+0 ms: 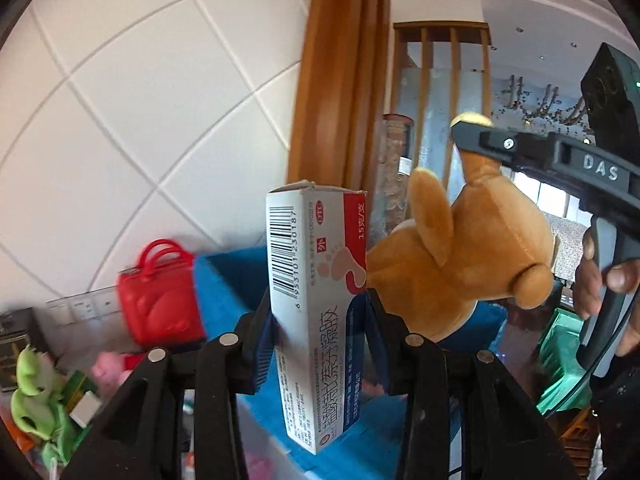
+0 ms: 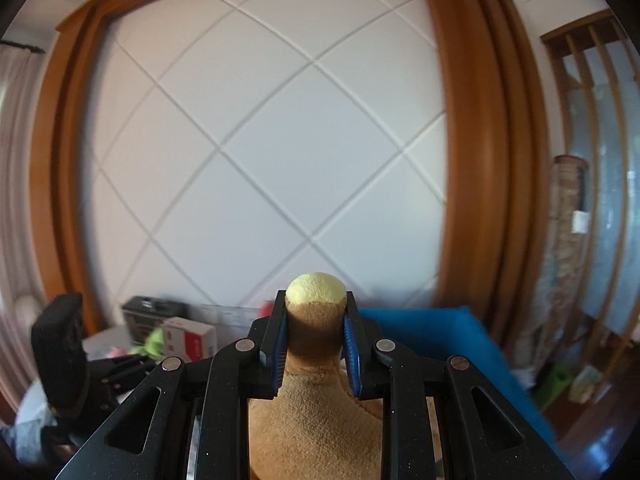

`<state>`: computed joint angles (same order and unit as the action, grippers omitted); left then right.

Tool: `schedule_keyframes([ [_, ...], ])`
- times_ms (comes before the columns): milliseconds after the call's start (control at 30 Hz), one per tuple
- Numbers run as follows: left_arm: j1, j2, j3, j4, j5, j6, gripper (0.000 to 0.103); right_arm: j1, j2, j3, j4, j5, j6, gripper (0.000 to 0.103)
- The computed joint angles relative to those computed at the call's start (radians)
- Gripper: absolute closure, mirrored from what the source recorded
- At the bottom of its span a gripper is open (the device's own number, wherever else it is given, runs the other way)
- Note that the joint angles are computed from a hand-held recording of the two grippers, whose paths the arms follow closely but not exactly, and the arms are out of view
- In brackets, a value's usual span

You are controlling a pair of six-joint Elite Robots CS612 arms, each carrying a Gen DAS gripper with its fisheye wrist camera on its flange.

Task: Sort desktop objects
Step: 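Carry the teddy bear with the right tool while the left tool carries the medicine box to the crate, then open the right tool over the blue crate while the left tool releases the medicine box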

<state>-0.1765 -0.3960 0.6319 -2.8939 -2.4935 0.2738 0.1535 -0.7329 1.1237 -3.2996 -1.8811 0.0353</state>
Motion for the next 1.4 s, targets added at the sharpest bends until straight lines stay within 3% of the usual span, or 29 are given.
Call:
schedule_keyframes([
  [167, -0.056, -0.054, 0.090, -0.033, 0.070, 0.027, 0.062, -0.059, -0.018, 0.035, 0.028, -0.003, 0.054, 0.078],
  [233, -0.077, -0.077, 0.123, -0.036, 0.126, 0.023, 0.056, -0.081, -0.027, 0.050, 0.049, -0.001, 0.097, 0.067],
  [267, -0.088, -0.099, 0.158, -0.057, 0.157, 0.013, 0.044, -0.095, -0.030, 0.058, 0.050, 0.001, 0.128, 0.063],
  [300, -0.095, -0.108, 0.175, -0.085, 0.190, -0.002, 0.033, -0.100, -0.027, 0.056, 0.046, -0.001, 0.141, 0.049],
  [333, -0.102, -0.114, 0.189, -0.121, 0.222, -0.022, 0.029, -0.105, -0.034, 0.073, 0.028, -0.007, 0.154, 0.036],
  [367, -0.105, -0.120, 0.204, -0.160, 0.240, -0.037, 0.026, -0.109, -0.040, 0.094, -0.002, -0.012, 0.158, 0.032],
  [433, -0.112, -0.135, 0.237, -0.215, 0.259, -0.049, 0.024, -0.116, -0.058, 0.140, -0.054, -0.011, 0.153, 0.023],
  [633, -0.116, -0.168, 0.321, -0.267, 0.308, -0.070, 0.022, -0.113, -0.094, 0.289, -0.227, 0.011, 0.200, 0.004],
  [967, -0.099, -0.208, 0.470, -0.336, 0.405, -0.040, 0.022, -0.068, -0.081, 0.382, -0.302, 0.029, 0.170, 0.001],
  [1233, -0.081, -0.230, 0.556, -0.447, 0.519, -0.059, 0.022, -0.048, -0.066, 0.386, -0.296, 0.047, 0.196, 0.001],
  [1400, -0.060, -0.235, 0.573, -0.463, 0.540, -0.073, 0.022, -0.024, -0.057, 0.371, -0.275, 0.062, 0.202, 0.001],
])
